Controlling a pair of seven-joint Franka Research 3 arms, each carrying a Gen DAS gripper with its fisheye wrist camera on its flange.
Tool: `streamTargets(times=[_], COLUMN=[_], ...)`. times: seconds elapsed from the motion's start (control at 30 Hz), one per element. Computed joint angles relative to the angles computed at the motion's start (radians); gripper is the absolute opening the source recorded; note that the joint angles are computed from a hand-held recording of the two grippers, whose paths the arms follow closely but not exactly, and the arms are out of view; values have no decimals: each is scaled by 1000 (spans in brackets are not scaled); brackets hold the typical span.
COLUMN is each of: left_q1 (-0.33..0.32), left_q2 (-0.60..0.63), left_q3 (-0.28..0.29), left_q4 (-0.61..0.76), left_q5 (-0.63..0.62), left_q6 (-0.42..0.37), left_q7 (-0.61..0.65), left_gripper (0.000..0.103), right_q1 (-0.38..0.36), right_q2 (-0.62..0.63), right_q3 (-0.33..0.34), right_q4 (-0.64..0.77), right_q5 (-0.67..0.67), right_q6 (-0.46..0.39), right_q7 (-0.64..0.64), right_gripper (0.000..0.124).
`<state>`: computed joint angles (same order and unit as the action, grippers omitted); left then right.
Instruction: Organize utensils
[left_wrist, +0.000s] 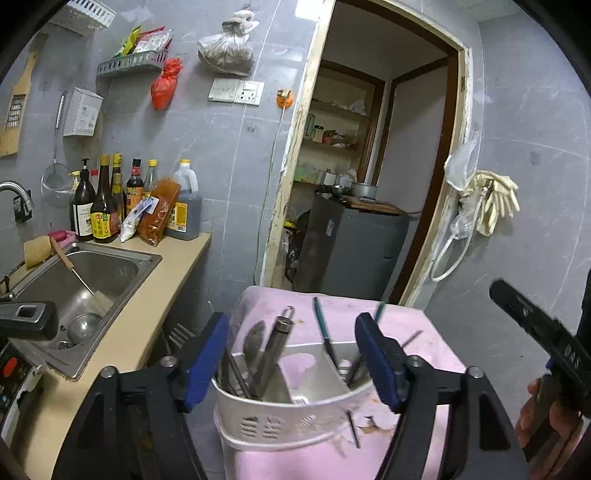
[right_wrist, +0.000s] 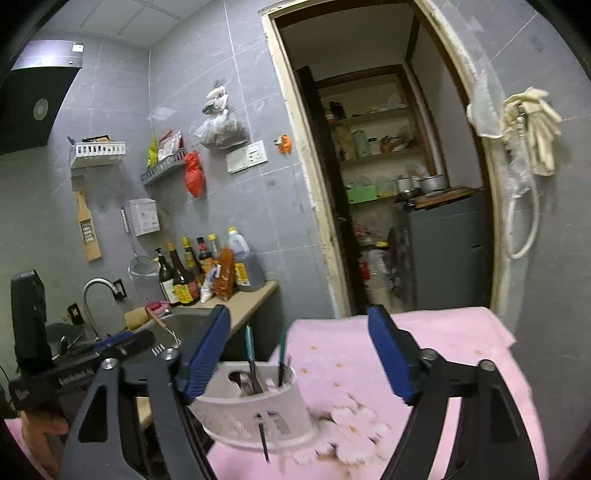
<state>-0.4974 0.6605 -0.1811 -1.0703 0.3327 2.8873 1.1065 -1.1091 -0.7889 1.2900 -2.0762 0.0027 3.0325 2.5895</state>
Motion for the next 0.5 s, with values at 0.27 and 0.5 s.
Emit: streamTargets(times=[0.27,0.5], left_q1=[-51,-145], left_q2=[-261,-478], left_q3=[60,145], left_q4=[-371,-631], left_q5=[113,387], left_q6=[138,106], left_q7=[-165,-511], left_gripper=[100,102], right_q1=[351,636], right_q2=[-76,-128], right_q3=[-237,-381], right_q4=[-170,-279], right_q5=[-61,-101], right_q6=[-199,-396], right_q7=[-15,-9], right_gripper=[101,101])
